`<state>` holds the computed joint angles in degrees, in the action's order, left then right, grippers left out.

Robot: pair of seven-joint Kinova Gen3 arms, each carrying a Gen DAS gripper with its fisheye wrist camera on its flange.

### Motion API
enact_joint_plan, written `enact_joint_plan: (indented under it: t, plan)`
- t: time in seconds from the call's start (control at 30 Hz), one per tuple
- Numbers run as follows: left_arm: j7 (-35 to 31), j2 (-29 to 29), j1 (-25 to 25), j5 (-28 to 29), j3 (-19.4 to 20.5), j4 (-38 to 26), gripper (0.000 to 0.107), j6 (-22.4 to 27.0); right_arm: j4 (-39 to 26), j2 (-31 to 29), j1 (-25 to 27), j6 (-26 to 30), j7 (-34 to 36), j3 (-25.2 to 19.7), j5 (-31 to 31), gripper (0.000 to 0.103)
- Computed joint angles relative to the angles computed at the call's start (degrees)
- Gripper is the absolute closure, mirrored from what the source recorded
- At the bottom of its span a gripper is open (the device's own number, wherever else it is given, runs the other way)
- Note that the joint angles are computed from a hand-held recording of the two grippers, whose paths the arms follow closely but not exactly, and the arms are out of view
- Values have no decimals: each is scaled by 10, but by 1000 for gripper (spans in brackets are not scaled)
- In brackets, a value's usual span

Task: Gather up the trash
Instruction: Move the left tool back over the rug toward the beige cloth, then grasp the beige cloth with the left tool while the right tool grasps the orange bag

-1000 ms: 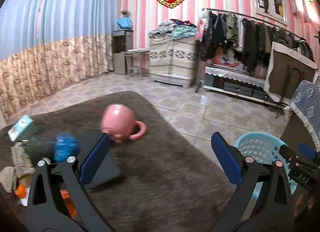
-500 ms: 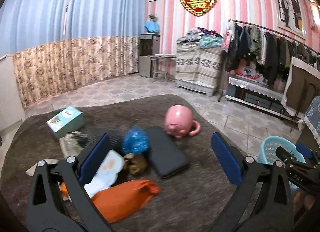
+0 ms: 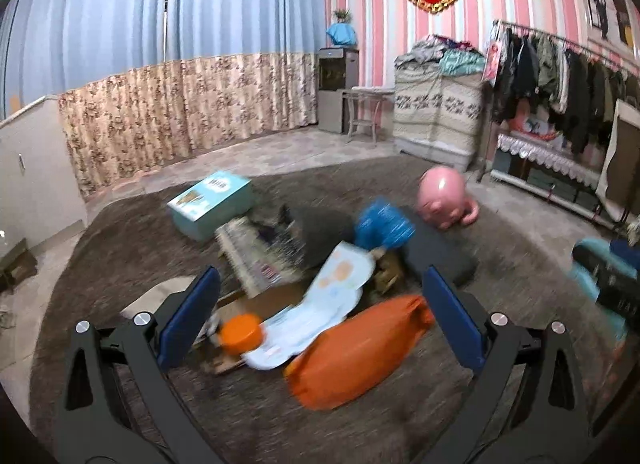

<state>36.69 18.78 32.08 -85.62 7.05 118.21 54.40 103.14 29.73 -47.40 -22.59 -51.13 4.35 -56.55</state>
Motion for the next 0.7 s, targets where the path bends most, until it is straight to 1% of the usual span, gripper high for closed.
enact_joint_plan:
  t: [0.13,0.2,0.33,0.4,0.47,0.53,0.57,0.63,0.7]
  plan:
    - [7,-8,-11,21,-1,42,10,-12,-22,12,-35,25,68,33,-53,4]
    - [8,-10,-19,31,-2,56,10,-19,-29,16,-40,27,94,35,-72,4]
    - [-4,-10,-40,56,-8,78,10,-43,-45,22,-34,56,121,29,-95,4]
    - [9,-16,-47,46,-14,92,10,-56,-55,29,-46,71,144,45,-119,4]
    - [41,-30,-64,16,-15,108,10,-80,-66,36,-62,88,182,66,-156,4]
    - [52,-32,-70,-1,-16,109,10,-81,-71,39,-64,88,200,65,-170,4]
    - [50,-30,-72,-7,-15,105,13,-76,-73,41,-61,88,205,59,-173,4]
    - [41,-29,-80,-18,-13,98,20,-84,-77,43,-58,91,226,55,-192,4]
    - [27,-29,-95,-28,-8,90,33,-107,-83,47,-56,92,253,49,-216,4]
